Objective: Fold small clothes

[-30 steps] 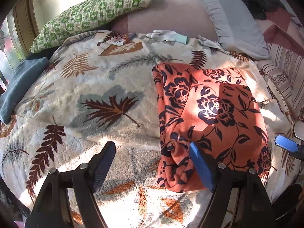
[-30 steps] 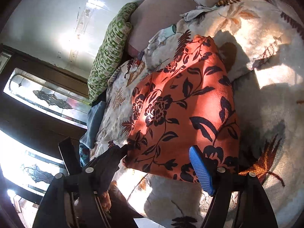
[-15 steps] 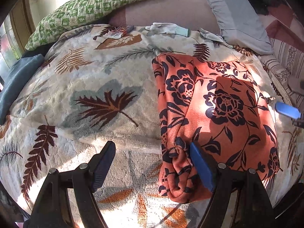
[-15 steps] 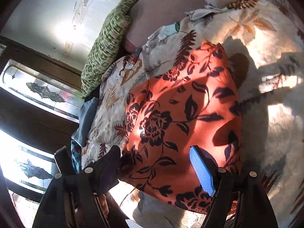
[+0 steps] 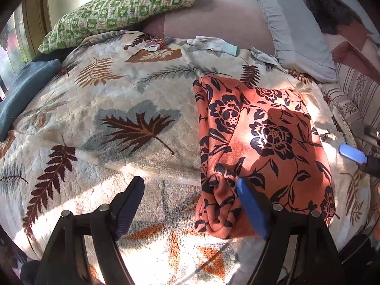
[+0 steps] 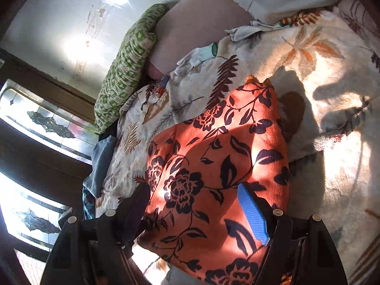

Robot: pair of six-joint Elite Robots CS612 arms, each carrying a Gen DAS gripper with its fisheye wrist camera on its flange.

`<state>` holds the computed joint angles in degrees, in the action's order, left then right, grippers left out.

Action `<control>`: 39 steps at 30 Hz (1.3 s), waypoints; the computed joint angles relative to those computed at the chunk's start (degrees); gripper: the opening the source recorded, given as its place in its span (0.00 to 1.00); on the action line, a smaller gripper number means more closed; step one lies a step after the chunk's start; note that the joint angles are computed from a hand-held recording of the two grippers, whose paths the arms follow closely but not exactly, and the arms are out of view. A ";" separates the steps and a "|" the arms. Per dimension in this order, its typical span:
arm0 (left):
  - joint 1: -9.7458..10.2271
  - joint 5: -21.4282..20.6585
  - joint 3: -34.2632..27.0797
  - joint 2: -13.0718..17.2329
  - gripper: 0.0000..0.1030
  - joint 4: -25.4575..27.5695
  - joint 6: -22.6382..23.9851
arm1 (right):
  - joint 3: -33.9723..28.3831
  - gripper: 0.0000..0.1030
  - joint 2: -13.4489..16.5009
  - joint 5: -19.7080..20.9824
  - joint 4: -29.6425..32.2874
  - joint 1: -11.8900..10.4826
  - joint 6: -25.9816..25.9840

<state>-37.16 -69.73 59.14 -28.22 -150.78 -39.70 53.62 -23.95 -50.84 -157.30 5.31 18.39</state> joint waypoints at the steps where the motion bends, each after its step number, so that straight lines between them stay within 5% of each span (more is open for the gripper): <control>1: -0.14 -0.09 1.16 -0.70 0.78 -0.75 -1.11 | 3.80 0.77 -1.97 -0.76 -2.74 -0.04 -0.31; 3: -0.57 -0.22 3.34 -2.07 0.78 -1.74 -3.13 | 11.40 0.77 -5.81 -3.49 -7.96 0.03 0.31; 7: -1.89 0.42 5.92 -4.02 0.78 -1.37 -4.27 | 22.43 0.79 -12.06 -16.93 -13.73 2.29 -3.16; 12: -3.67 4.92 5.62 -5.35 0.81 4.18 -4.36 | 25.82 0.79 -14.53 -32.09 -11.35 5.51 -9.19; 15: -4.40 7.04 6.28 -6.53 0.84 6.52 -4.87 | 27.23 0.86 -15.90 -37.72 -11.24 6.58 -10.06; 21: -5.32 9.87 8.60 -8.37 0.84 4.58 -5.71 | 28.91 0.87 -18.26 -43.28 -9.43 7.94 -11.99; 39: -5.70 10.22 7.94 -8.32 0.85 4.73 -4.39 | 27.84 0.87 -18.16 -43.58 -8.92 8.26 -13.18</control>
